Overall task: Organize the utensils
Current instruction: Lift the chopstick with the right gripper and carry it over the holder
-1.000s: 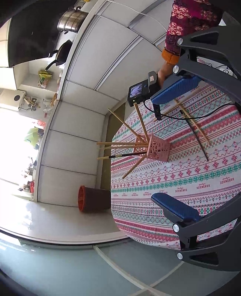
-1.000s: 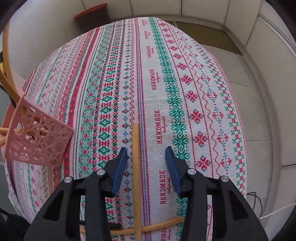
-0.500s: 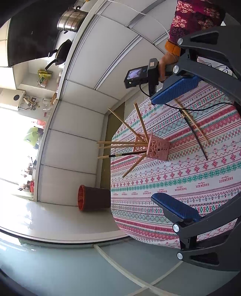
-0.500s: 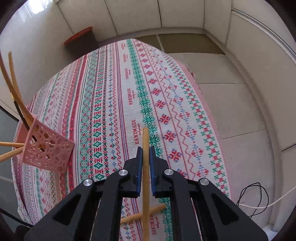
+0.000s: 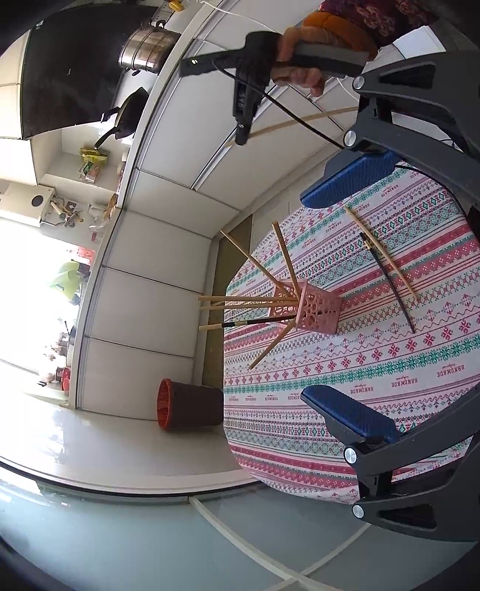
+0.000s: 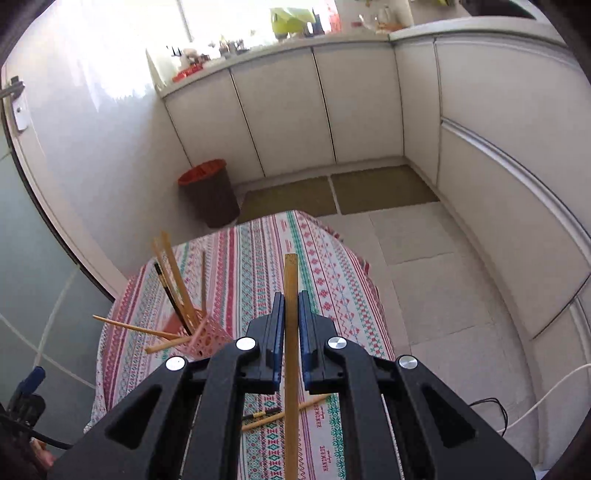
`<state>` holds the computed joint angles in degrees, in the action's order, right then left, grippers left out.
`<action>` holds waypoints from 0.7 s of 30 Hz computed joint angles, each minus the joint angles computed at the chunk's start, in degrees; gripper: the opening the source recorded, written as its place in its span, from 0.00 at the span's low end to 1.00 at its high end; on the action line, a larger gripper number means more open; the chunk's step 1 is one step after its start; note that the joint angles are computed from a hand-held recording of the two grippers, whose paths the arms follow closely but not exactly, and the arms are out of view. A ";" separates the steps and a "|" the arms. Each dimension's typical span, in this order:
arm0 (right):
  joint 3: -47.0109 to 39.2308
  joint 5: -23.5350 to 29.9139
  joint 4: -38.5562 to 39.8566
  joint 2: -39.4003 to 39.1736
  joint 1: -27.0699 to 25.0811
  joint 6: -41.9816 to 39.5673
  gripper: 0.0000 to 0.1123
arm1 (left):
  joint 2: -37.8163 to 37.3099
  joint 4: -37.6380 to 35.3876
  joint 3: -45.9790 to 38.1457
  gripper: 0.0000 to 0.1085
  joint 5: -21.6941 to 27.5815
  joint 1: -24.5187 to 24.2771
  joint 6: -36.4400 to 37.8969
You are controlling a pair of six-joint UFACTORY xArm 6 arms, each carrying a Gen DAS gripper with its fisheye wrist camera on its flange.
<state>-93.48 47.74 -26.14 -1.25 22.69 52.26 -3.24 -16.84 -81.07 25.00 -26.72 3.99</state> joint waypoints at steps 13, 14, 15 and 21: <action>-20.00 -5.04 -37.48 9.41 9.19 26.38 0.07 | 2.74 -3.99 -4.26 0.85 3.90 1.86 0.39; -22.61 -4.13 -39.82 11.04 9.72 28.79 0.07 | 2.74 -4.07 -4.12 0.85 3.81 2.05 0.12; -25.10 -2.99 -41.17 12.67 10.19 30.88 0.07 | 2.66 -4.26 -3.90 0.85 3.67 2.23 0.04; -39.42 4.98 -43.23 25.34 11.46 36.34 0.07 | 2.57 -6.59 -3.12 0.85 2.58 3.54 1.55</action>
